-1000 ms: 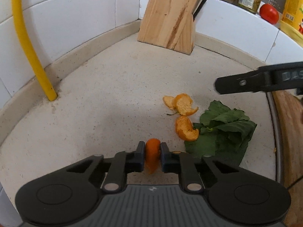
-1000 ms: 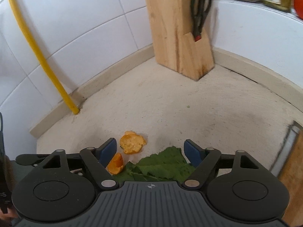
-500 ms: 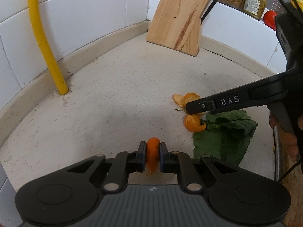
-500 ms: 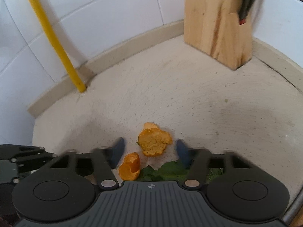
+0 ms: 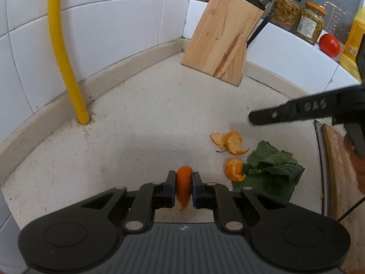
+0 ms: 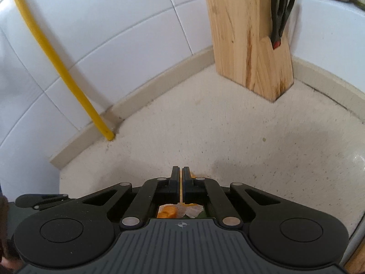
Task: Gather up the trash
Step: 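Hold the peels in both grippers and lift them off the counter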
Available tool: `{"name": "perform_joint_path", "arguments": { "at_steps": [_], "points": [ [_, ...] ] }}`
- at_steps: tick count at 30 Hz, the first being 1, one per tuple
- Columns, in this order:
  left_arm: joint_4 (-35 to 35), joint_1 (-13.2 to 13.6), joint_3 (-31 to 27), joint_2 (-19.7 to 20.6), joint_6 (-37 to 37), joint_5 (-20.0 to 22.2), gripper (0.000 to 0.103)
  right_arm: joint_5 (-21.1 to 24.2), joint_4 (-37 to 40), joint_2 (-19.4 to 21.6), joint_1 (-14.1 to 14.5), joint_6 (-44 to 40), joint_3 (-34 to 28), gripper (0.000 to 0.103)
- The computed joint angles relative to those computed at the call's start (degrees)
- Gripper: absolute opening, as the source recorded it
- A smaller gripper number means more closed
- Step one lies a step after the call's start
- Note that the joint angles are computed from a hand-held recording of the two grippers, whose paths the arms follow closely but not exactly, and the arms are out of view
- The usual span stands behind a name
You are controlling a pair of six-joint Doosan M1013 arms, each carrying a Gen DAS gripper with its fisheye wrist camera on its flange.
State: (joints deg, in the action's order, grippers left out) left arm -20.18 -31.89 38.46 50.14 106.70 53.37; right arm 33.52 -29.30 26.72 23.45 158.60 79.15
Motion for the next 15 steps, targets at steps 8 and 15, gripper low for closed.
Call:
{"name": "perform_joint_path", "arguments": {
  "at_steps": [8,15],
  "points": [
    [0.9,-0.4,-0.3,0.7,-0.4,1.9,0.009,3.8,5.8,3.7,-0.1,-7.6,-3.6,0.069],
    [0.7,-0.3,-0.3,0.8,-0.4,2.7,0.010,8.0,6.3,4.3,0.2,-9.4,-4.8,0.005]
  ]
}}
